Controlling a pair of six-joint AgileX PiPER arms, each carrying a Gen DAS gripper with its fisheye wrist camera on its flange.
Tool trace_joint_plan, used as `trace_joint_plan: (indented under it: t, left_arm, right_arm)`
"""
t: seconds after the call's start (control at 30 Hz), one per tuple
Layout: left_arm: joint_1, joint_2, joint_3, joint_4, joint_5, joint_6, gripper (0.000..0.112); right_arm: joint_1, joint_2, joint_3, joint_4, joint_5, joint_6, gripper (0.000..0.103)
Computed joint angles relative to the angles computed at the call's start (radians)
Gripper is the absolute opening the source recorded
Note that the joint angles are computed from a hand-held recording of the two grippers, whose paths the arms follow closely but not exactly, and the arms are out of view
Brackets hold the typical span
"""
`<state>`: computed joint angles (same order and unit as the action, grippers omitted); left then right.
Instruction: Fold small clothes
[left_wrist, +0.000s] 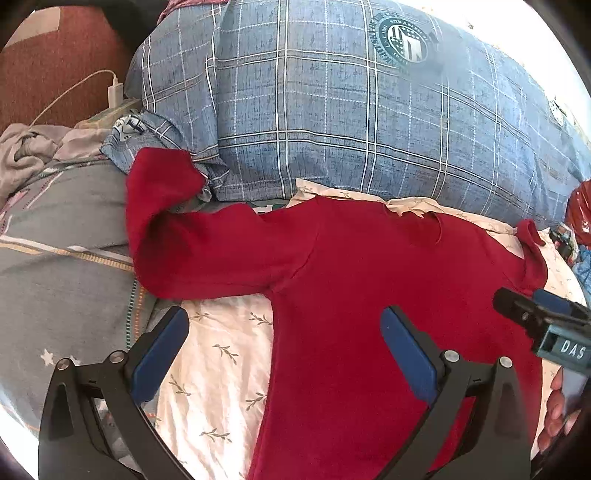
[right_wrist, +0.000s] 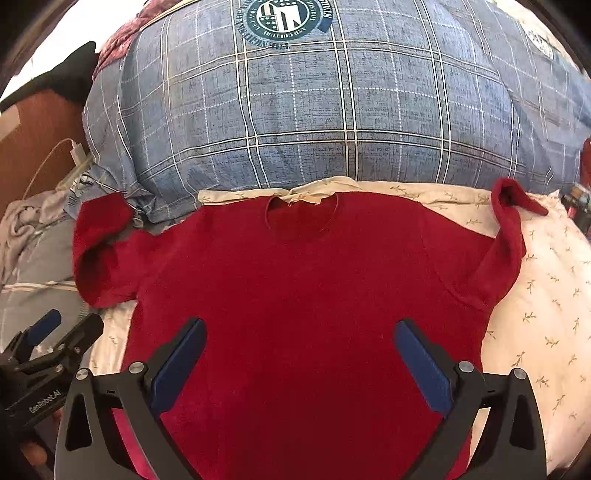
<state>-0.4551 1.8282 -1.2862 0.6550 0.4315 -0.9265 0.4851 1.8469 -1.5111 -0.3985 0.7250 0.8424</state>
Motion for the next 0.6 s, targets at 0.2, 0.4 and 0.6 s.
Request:
trace_joint_plan:
  t: [0.2,0.4,0.6]
  left_arm:
    - [-0.008,0.028,-0.015,0.003,0.006,-0.024,0.103]
    - [-0.016,0.039,-0.021,0.011,0.014,-0.036,0.103]
    - [-0.021,0.042,-0.028,0.011,0.019,-0.044,0.103]
  right_arm:
    - [-0.001,0.017,-0.003,0.01,0.004,0.002,0.101]
    - [-0.003,0.033,-0.014,0.034,0.005,-0.012,0.101]
    - [-0.004,0.035,-0.014,0.015,0.008,0.003,0.102]
